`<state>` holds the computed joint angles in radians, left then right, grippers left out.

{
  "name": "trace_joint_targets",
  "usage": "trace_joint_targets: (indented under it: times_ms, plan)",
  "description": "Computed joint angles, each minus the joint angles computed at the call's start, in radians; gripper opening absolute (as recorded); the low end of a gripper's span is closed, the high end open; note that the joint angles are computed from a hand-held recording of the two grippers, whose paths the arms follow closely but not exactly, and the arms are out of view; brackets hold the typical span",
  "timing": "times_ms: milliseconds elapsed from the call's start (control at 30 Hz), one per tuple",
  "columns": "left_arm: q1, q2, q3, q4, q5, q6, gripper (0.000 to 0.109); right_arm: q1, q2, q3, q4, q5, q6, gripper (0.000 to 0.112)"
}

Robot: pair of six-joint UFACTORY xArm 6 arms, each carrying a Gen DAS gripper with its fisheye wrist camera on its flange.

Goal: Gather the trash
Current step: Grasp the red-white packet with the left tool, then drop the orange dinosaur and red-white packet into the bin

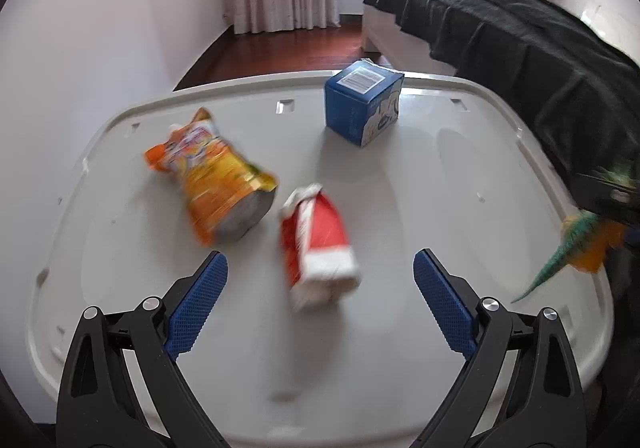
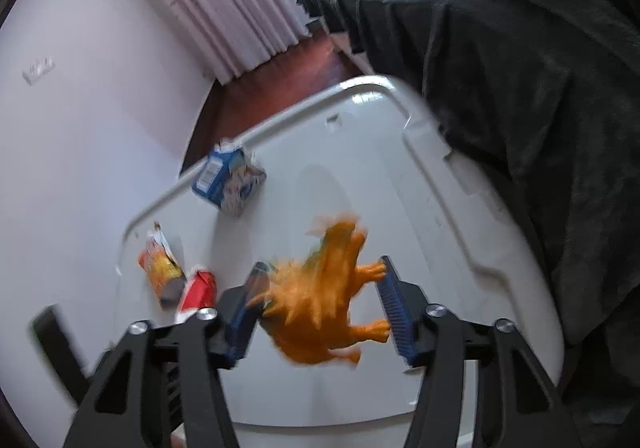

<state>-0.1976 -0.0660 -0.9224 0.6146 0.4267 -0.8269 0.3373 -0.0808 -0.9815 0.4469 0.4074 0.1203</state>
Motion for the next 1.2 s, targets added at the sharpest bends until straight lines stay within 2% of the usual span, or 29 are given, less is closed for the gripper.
trace_joint_targets:
  times_ms: [100,133,167,200,267,300,400,600,733,800,1067,1133,1200]
  plan:
    - [-0.02,0.1,-0.1,0.011,0.079,-0.024,0.092,-0.003,-0.002,-0.003,0.015,-0.004,-0.006,0.053]
    - [-0.024,0.131,-0.128,0.012,0.105,-0.03,0.084,-0.001,0.001,-0.005,0.015,0.001,-0.01,0.053]
    - [-0.02,0.15,-0.14,-0.014,0.107,-0.012,0.073,-0.002,-0.003,0.005,0.037,0.004,-0.032,0.053]
    - [-0.018,0.172,-0.156,-0.023,0.126,-0.004,0.055,-0.001,0.005,-0.001,0.057,0.02,-0.05,0.053]
    - [-0.008,0.164,-0.146,0.008,0.118,-0.031,0.034,0.004,0.013,-0.008,0.068,0.036,-0.063,0.052]
    - [0.004,0.151,-0.128,0.002,0.086,-0.023,0.011,0.008,0.01,-0.009,0.074,0.042,-0.073,0.051]
    - [0.033,0.116,-0.076,-0.077,0.009,0.058,0.007,0.019,0.001,-0.006,0.048,0.023,-0.065,0.051]
    - [0.06,0.0,0.038,-0.084,-0.074,0.087,0.006,0.023,0.0,-0.007,0.068,0.012,-0.074,0.051]
    - [0.087,-0.144,0.152,-0.26,-0.105,0.238,0.006,0.033,0.003,-0.02,0.089,0.004,-0.082,0.051]
    - [0.098,-0.227,0.206,-0.317,-0.091,0.304,0.006,0.045,0.003,-0.028,0.102,-0.001,-0.092,0.051]
    - [0.153,-0.517,0.36,-0.341,0.004,0.39,0.006,0.148,-0.071,0.007,0.168,-0.006,-0.195,0.051]
    - [0.166,-0.599,0.4,-0.332,0.031,0.397,0.006,0.175,-0.107,0.035,0.145,-0.017,-0.185,0.051]
    - [0.174,-0.671,0.433,-0.336,0.065,0.409,0.006,0.206,-0.156,0.081,0.06,-0.042,-0.125,0.051]
